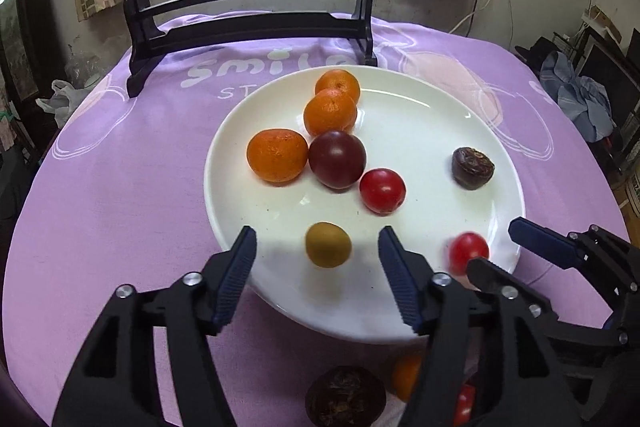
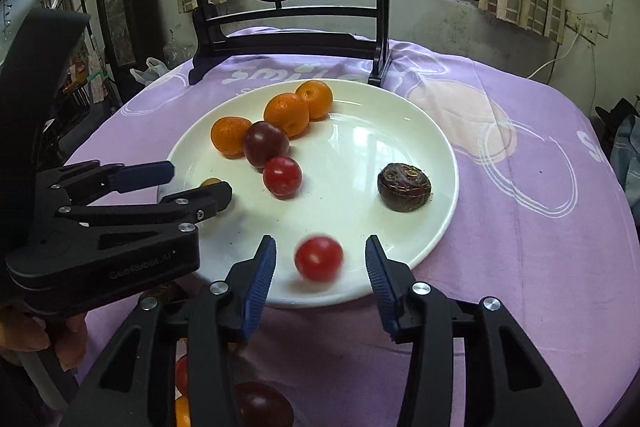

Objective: Organize fruits
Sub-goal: 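Place the yellow fruit and red tomato on the plate, opening both tools, then move both open tools back toward the fruit cluster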

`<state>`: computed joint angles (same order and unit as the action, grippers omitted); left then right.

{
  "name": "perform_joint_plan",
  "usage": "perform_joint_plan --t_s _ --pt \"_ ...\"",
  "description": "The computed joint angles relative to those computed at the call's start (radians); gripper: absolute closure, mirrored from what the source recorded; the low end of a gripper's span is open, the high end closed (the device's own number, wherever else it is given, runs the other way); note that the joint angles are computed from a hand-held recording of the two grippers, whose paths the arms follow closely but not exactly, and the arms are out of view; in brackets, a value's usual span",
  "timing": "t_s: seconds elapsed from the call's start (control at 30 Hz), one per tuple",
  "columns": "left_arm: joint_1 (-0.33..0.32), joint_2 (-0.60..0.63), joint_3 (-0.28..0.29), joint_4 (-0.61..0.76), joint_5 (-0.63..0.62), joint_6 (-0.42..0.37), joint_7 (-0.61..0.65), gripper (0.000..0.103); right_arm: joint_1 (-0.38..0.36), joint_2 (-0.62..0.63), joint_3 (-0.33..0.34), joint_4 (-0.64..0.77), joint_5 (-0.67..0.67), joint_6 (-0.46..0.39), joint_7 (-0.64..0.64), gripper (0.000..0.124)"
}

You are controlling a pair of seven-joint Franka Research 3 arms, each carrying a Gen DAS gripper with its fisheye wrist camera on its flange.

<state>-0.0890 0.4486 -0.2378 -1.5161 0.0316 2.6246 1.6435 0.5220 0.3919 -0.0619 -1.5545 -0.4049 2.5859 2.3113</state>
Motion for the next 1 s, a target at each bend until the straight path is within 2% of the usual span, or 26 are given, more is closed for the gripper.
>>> perform_joint_plan --t_s 0.13,0.47,0.73,0.87,0.9,1.0 --pt "0.009 -0.041 -0.002 -0.059 0.002 0.034 0.013 0.039 -0.003 -0.031 0.002 -0.052 0.003 0.028 0.007 0.077" --pt "0.057 -0.208 -0.031 -0.281 -0.132 0.086 0.113 0.038 -0.013 -0.179 0.021 -0.225 -0.097 0.083 0.116 0.076" --pt "0.049 -0.329 -0.008 -0.45 -0.254 0.148 0.181 0.025 -0.053 -0.269 0.083 -0.357 -0.14 0.097 0.189 0.074" --pt "0.026 -0.367 0.023 -0.546 -0.231 0.264 0.148 0.021 -0.074 -0.326 0.116 -0.443 -0.127 0.12 0.195 0.068" --pt "0.026 -0.369 0.027 -0.552 -0.236 0.264 0.149 0.021 -0.08 -0.341 0.124 -0.463 -0.13 0.131 0.193 0.068" --pt "0.042 -0.367 0.019 -0.539 -0.354 0.236 0.221 0.021 -0.097 -0.389 0.154 -0.53 -0.086 0.168 0.147 0.068"
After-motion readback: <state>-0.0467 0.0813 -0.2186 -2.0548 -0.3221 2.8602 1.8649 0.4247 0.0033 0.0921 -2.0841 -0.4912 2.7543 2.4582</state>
